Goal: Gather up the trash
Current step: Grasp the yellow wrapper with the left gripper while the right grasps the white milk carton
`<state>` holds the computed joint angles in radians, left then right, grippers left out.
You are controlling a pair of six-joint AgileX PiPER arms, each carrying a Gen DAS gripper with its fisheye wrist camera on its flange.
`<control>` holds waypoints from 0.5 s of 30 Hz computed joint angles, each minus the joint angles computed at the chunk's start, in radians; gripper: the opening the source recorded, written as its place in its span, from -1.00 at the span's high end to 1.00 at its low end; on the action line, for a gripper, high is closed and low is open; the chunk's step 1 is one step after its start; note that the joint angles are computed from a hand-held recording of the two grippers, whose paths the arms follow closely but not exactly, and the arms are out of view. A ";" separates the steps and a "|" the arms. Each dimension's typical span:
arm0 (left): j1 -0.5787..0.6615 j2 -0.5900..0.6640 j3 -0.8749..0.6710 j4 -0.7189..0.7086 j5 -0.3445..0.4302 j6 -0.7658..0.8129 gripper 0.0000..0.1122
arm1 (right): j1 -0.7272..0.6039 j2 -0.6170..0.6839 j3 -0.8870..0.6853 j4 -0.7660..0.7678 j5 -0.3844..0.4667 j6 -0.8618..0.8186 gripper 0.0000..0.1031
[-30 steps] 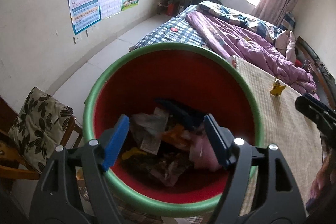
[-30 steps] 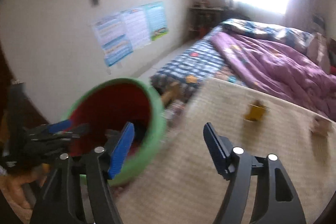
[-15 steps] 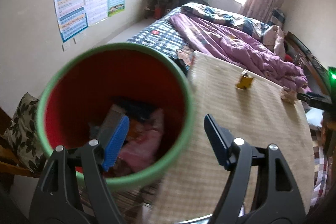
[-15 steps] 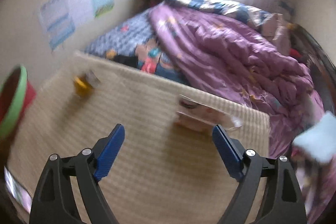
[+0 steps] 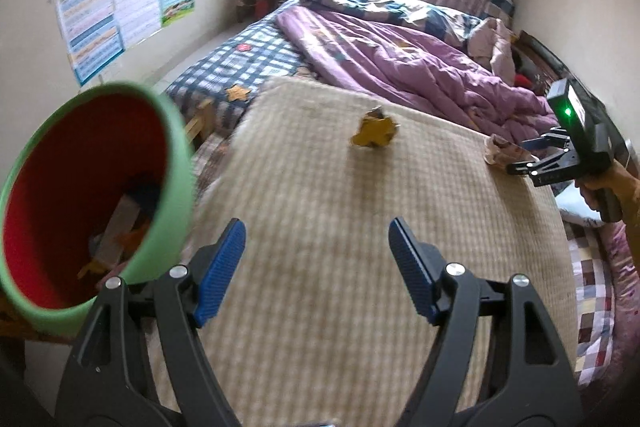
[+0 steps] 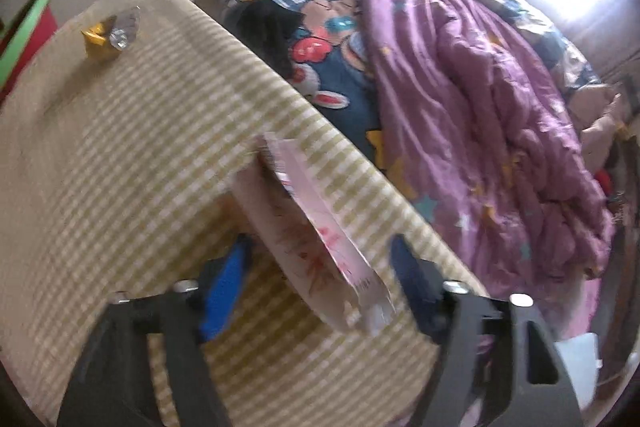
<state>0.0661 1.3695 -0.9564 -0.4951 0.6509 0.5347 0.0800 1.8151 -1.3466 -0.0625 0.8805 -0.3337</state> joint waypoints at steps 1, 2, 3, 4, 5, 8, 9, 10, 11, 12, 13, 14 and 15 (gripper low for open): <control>-0.027 0.013 -0.005 0.009 -0.022 -0.014 -0.26 | -0.011 -0.006 0.012 0.043 -0.007 -0.028 0.16; -0.058 0.036 -0.020 0.013 -0.044 -0.026 -0.26 | -0.016 -0.009 0.011 0.070 -0.007 -0.046 0.28; -0.090 0.070 -0.044 0.016 -0.063 -0.037 -0.26 | -0.021 -0.026 0.039 0.098 -0.028 -0.063 0.31; -0.116 0.097 -0.065 0.031 -0.076 -0.057 -0.26 | -0.018 -0.052 0.073 0.110 -0.056 -0.056 0.40; -0.145 0.138 -0.101 0.052 -0.088 -0.079 -0.26 | -0.025 -0.091 0.127 0.140 -0.100 -0.054 0.43; -0.220 0.252 -0.202 0.140 -0.128 -0.156 -0.26 | -0.064 -0.204 0.250 0.298 -0.176 -0.042 0.43; -0.235 0.285 -0.230 0.157 -0.138 -0.168 -0.23 | -0.069 -0.264 0.325 0.331 -0.208 0.014 0.43; -0.251 0.326 -0.266 0.182 -0.145 -0.193 -0.16 | -0.058 -0.296 0.360 0.326 -0.236 0.065 0.43; -0.260 0.367 -0.307 0.209 -0.136 -0.226 -0.05 | -0.049 -0.357 0.435 0.359 -0.271 0.086 0.43; -0.265 0.402 -0.341 0.227 -0.121 -0.251 -0.02 | -0.043 -0.391 0.473 0.391 -0.285 0.084 0.43; -0.271 0.440 -0.379 0.250 -0.107 -0.289 -0.02 | -0.028 -0.442 0.532 0.427 -0.306 0.091 0.43; -0.274 0.468 -0.407 0.264 -0.098 -0.314 -0.02 | -0.001 -0.488 0.583 0.429 -0.325 0.124 0.43; -0.272 0.489 -0.425 0.267 -0.091 -0.325 0.04 | 0.017 -0.512 0.604 0.416 -0.332 0.154 0.43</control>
